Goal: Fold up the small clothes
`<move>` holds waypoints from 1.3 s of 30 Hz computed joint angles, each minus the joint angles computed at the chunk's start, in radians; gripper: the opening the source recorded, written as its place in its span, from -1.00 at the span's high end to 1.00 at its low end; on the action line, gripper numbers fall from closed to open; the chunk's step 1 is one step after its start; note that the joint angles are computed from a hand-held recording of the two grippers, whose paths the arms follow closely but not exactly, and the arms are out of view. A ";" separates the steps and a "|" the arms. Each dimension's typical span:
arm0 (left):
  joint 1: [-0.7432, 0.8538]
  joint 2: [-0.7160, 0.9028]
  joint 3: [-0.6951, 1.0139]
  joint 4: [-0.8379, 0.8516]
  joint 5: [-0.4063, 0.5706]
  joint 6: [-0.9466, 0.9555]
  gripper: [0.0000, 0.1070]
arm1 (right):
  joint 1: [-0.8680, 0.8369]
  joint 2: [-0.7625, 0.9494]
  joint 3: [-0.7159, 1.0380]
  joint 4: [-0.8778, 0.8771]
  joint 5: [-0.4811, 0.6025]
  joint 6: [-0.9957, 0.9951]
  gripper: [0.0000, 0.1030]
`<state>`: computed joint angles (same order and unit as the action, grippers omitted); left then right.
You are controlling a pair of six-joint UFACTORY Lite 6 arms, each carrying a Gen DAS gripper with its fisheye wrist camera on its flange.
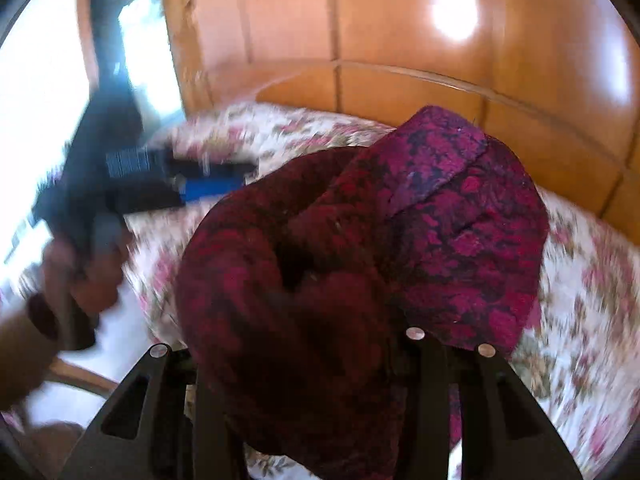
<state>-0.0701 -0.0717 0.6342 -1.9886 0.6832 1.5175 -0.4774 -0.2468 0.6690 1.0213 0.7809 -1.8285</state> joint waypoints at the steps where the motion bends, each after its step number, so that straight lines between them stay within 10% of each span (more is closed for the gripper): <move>1: 0.034 -0.003 0.000 0.026 0.048 -0.019 0.10 | 0.049 -0.037 -0.049 0.019 -0.067 -0.031 0.25; 6: 0.026 0.085 0.128 0.141 0.112 -0.102 0.10 | 0.230 -0.181 -0.243 0.214 -0.332 -0.253 0.24; 14: -0.176 0.384 0.511 0.412 0.010 -0.361 0.12 | 0.119 -0.349 -0.389 0.269 -0.263 -0.402 0.17; 15: -0.195 0.409 0.547 0.440 -0.007 -0.387 0.43 | 0.087 -0.342 -0.384 0.266 -0.229 -0.414 0.06; 18: -0.227 0.429 0.587 0.471 -0.049 -0.404 0.65 | -0.119 -0.294 -0.321 0.144 0.047 -0.413 -0.45; 25: -0.234 0.323 0.532 0.560 -0.113 -0.460 0.67 | -0.526 0.287 0.305 -0.201 0.762 -0.107 -0.71; 27: -0.226 0.298 0.515 0.575 -0.117 -0.476 0.67 | -0.580 0.400 0.433 -0.179 0.821 -0.045 -0.69; 32: -0.209 0.181 0.377 0.582 -0.176 -0.474 0.67 | -0.547 0.433 0.424 -0.136 0.650 -0.026 -0.29; 39: -0.241 0.092 0.162 0.541 -0.431 -0.461 0.63 | -0.366 0.122 -0.051 0.056 0.243 -0.332 -0.18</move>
<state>-0.3108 0.0207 0.7963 -1.4471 0.2524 1.0560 -0.8430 -0.1253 0.6176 1.0772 1.0243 -2.1603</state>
